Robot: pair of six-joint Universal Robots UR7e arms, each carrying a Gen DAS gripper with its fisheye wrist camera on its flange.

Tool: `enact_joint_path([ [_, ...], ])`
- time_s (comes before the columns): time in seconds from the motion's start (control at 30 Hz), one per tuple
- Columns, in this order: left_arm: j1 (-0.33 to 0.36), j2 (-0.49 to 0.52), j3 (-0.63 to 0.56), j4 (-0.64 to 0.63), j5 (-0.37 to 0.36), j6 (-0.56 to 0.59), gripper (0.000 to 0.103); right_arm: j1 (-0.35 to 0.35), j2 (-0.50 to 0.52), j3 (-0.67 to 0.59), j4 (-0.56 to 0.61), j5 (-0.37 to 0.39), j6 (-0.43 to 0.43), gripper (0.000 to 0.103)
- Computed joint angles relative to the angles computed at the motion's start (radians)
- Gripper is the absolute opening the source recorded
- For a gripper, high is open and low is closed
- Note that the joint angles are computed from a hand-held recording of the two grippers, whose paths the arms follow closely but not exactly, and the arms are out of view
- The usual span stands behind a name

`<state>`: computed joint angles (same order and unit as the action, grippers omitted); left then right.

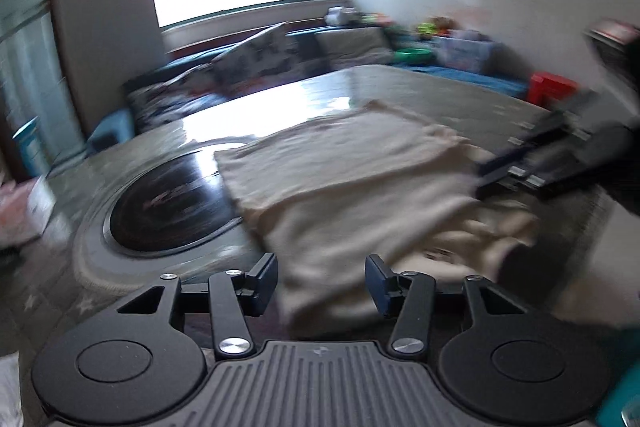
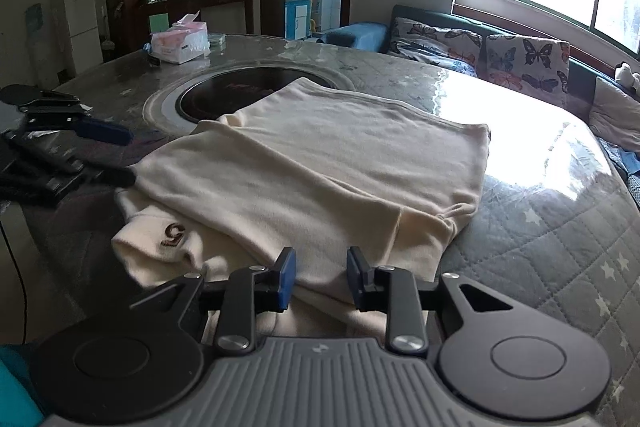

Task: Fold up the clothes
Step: 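Grasp the shirt hem end with the left gripper while the right gripper grasps it too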

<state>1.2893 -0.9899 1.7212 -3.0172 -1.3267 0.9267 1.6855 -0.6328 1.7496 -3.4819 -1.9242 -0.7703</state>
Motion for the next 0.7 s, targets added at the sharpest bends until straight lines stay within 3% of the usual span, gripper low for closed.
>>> enact_joint_path([
  [0.13, -0.002, -0.015, 0.037, 0.017, -0.023, 0.094, 0.054, 0.005, -0.024, 0.027, 0.019, 0.004, -0.017, 0.037],
  [0.5, 0.001, 0.034, 0.051, -0.032, -0.047, 0.217, 0.053, 0.019, -0.084, 0.110, -0.003, -0.010, -0.066, 0.044],
  [0.6, 0.004, 0.048, 0.038, -0.038, -0.061, 0.216, 0.043, 0.022, -0.099, 0.139, -0.014, -0.027, -0.110, 0.052],
  [0.7, 0.006, 0.057, 0.013, -0.022, -0.076, 0.184, 0.025, 0.024, -0.108, 0.159, -0.022, -0.041, -0.157, 0.055],
])
